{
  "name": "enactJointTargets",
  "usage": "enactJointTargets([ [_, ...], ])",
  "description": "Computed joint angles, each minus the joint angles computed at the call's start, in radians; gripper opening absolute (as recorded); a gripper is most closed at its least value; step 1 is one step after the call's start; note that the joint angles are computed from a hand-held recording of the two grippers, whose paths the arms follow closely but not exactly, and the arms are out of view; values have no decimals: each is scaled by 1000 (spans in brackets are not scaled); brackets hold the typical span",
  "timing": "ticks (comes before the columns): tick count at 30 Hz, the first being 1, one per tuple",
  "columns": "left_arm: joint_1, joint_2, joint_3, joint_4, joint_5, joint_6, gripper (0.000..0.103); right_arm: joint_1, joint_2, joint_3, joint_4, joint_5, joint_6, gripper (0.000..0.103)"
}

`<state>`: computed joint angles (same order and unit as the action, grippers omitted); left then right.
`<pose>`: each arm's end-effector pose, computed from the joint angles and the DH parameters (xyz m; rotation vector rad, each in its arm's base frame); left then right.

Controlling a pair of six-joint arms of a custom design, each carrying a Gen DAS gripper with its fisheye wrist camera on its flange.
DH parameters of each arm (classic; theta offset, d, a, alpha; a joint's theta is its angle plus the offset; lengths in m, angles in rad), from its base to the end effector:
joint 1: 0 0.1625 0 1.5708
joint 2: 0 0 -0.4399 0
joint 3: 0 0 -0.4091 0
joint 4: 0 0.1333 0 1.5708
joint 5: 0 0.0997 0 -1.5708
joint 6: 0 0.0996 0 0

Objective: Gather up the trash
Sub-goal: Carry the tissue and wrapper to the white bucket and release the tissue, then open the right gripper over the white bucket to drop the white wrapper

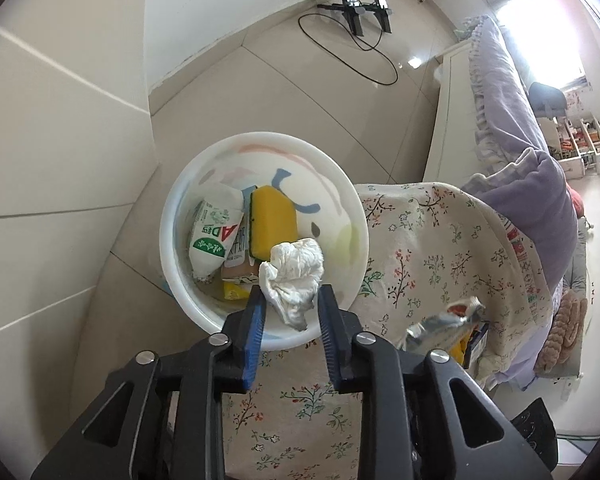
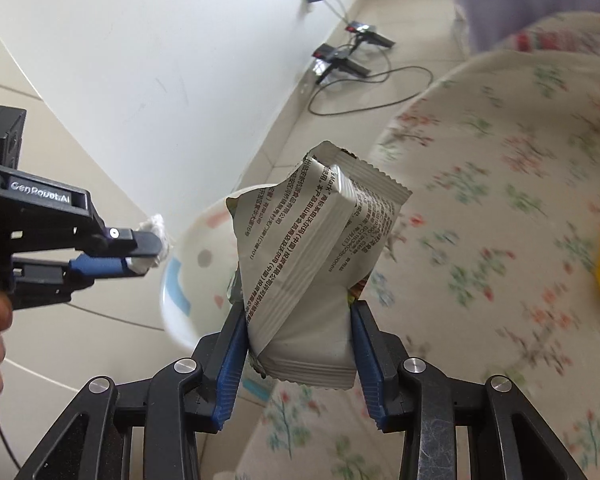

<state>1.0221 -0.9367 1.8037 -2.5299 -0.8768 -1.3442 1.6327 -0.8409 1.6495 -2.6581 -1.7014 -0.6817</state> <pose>-0.1614 -0.6417 0.1379 -1.0788 2.4523 -0.8581 0.1633 -0.6900 0.1269 1.0340 -2.7253 0.3312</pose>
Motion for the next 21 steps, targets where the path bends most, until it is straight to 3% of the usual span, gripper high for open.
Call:
enactJointTargets([
  [2, -1, -1, 0, 1, 10, -22, 51, 17, 40, -32, -5, -27, -13, 45],
  [4, -12, -8, 7, -1, 43, -47, 57, 27, 74, -60, -22, -56, -31, 45],
  [13, -71, -64, 56, -37, 166, -107, 57, 59, 176, -125, -32, -94, -136, 47],
  [16, -76, -67, 52, -18, 177, -118, 57, 68, 205, -135, -21, -94, -166, 55],
  [21, -70, -59, 46, -43, 153, -110, 57, 60, 208, -147, 40, -74, -139, 70],
])
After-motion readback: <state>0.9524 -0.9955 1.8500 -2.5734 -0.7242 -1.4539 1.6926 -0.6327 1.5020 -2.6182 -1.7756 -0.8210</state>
